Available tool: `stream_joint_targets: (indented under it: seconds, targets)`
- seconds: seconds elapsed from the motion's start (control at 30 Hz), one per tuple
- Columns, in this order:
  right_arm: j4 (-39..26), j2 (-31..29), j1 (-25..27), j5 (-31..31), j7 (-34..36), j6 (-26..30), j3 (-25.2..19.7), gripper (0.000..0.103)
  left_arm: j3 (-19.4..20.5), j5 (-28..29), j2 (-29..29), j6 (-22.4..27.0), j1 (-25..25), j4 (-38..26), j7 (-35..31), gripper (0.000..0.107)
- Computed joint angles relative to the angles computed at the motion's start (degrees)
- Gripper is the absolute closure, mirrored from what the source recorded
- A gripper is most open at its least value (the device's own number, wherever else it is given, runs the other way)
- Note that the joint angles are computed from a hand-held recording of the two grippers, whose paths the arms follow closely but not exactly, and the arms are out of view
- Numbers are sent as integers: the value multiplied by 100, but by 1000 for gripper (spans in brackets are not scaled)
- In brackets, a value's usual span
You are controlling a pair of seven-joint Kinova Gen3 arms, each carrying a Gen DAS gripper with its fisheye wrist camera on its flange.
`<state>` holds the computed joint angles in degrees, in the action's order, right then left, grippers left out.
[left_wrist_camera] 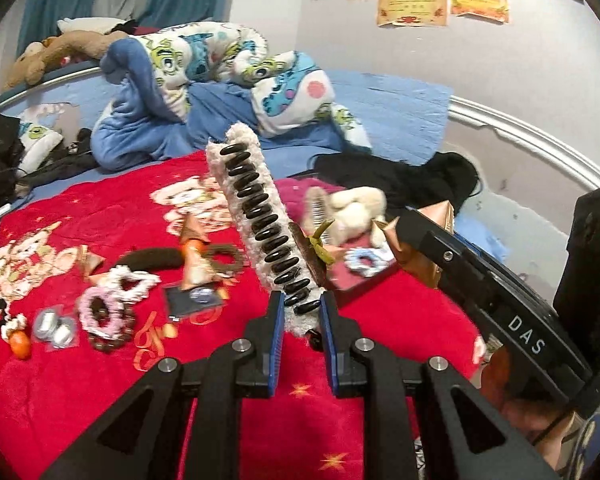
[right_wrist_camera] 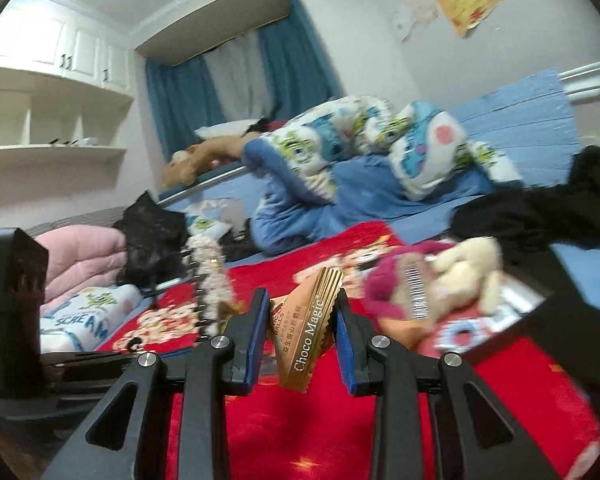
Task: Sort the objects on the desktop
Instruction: 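Carry the Choco Mania bar and fluffy clip with both tools over the black box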
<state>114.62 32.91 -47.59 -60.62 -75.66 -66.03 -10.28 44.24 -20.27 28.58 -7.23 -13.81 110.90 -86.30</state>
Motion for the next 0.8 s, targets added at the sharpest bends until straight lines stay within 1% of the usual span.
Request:
stream_joint_targets:
  seconds: [0.07,0.17,0.2,0.27,0.47,0.57,0.67,0.7,0.8]
  targets:
    - [261,-140,32,-12,-153,-18,-28,73,-8,30,-15,19,100,-1,18,89]
    - [563,-254,-13,-103,-326,-166,-37,73,108,62,52,165,159,-69,-1,89]
    - [655,-271,-32,-119,-412,-235,-40,73,37,128,52,157,279,-87,-28,89]
    - [734,-283,-42,-181,-470,-288,-31,73,89,135,128,186,260,-104,-120,89]
    - [939,-261,68,-145,-762,-319,31,73,136,420,473,465,503,-538,-496,89]
    - [1010,-261,170,-122,-827,-290,97,73,-78,618,618,698,864,-933,-724,89]
    - [1059,-256,371,3,-964,-182,182,73,-208,746,843,1028,1168,-1402,-1003,89]
    - [1046,-251,444,-1,-961,-121,220,73,-297,788,929,1089,1304,-1561,-1087,89]
    - [1050,-202,685,184,-1122,18,317,73,-758,949,1202,1539,1865,-2227,-1242,90]
